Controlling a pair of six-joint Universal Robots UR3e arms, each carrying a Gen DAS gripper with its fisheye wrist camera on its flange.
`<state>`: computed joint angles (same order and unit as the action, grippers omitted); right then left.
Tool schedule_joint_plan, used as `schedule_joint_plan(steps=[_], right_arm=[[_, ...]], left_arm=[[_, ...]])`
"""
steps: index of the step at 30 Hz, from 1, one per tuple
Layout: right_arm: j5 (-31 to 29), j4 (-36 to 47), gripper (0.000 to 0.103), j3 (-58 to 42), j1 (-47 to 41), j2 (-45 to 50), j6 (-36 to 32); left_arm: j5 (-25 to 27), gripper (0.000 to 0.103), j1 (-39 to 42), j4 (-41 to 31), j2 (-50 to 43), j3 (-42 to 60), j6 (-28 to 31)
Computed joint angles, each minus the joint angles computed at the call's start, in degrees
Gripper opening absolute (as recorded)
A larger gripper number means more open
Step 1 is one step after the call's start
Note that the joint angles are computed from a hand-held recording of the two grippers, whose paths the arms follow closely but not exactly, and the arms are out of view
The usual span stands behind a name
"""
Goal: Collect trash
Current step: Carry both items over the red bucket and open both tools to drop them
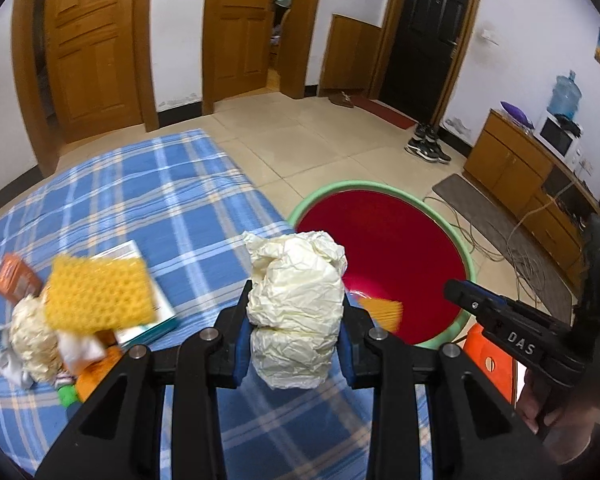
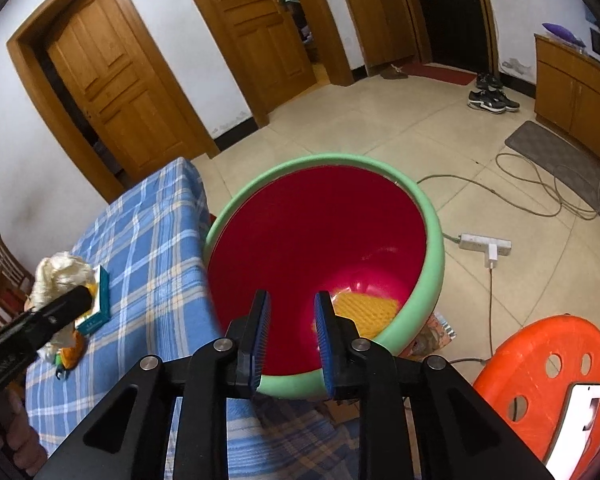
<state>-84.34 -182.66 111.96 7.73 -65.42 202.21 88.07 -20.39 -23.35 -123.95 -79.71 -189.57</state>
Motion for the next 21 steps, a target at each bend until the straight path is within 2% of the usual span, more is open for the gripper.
schedule_joint_plan(steps=[11,15,18,21], right_arm=[[-0.54,-3.60,0.023,6.68,-2.94,-3.74,4.08],[-0.52,-4.26,0.023,7.70,-3.25,-3.99,4.65],[-0.54,-4.26,0.023,8.08,-3.11,-4.26,4.65],[-0.43,-4.14,0.023,8.43,-3.17,-4.75,4.42]], left_arm=[[-2.26,0.036,-3.12,-9.68,-13.51,21.02,2.08],[-2.40,0.058,-3.61,-12.47,-17.19,27.85,1.51],[-1.91,0.065,-3.78,-13.23,-17.93,29.58,0.88],[-1.37,0.065,-3.80,-13.28,-17.39,28.99,0.80]])
